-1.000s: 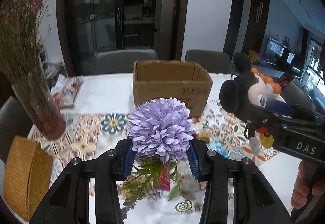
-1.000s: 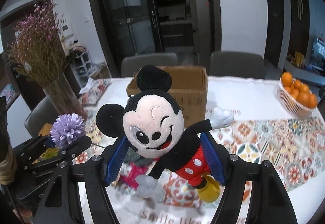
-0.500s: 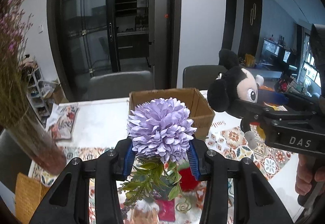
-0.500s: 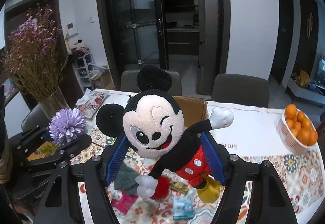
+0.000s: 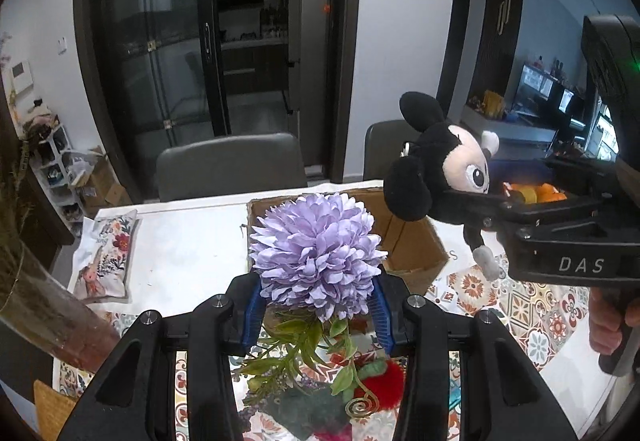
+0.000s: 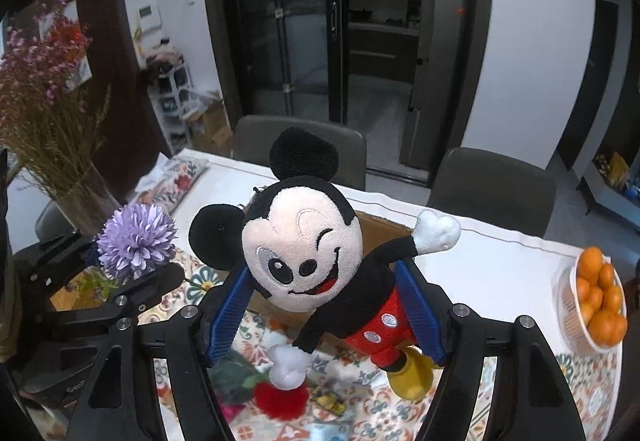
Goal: Organize soft objects
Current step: 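Lift and carry the flower and Mickey plush with both tools over the cardboard box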
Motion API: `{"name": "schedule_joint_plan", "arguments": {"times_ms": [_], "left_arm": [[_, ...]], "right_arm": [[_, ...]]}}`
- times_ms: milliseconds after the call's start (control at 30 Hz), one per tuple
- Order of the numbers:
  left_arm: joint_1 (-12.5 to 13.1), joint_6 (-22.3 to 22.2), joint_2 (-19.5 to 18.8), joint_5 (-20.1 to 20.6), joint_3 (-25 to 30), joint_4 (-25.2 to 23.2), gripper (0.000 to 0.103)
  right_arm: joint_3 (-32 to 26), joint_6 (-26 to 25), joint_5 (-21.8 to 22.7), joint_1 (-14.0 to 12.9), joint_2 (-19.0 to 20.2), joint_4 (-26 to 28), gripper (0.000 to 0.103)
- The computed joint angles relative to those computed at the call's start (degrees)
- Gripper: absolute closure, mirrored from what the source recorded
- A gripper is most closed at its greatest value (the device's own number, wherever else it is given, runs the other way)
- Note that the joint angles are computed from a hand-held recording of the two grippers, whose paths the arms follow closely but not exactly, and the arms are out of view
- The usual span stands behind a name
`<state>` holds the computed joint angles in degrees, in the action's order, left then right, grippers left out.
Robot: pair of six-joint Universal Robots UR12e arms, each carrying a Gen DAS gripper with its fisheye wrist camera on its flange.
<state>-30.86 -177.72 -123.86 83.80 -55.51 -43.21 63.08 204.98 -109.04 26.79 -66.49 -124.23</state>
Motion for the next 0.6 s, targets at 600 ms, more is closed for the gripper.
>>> {"name": "schedule_joint_plan", "arguments": {"times_ms": [600], "left_arm": [[-0.4,2.2,-14.4,-1.4,25.0,-23.4,0.058]], "right_arm": [[-8.3,-2.9,13.1,-6.3,6.9,11.1,0.03]]}}
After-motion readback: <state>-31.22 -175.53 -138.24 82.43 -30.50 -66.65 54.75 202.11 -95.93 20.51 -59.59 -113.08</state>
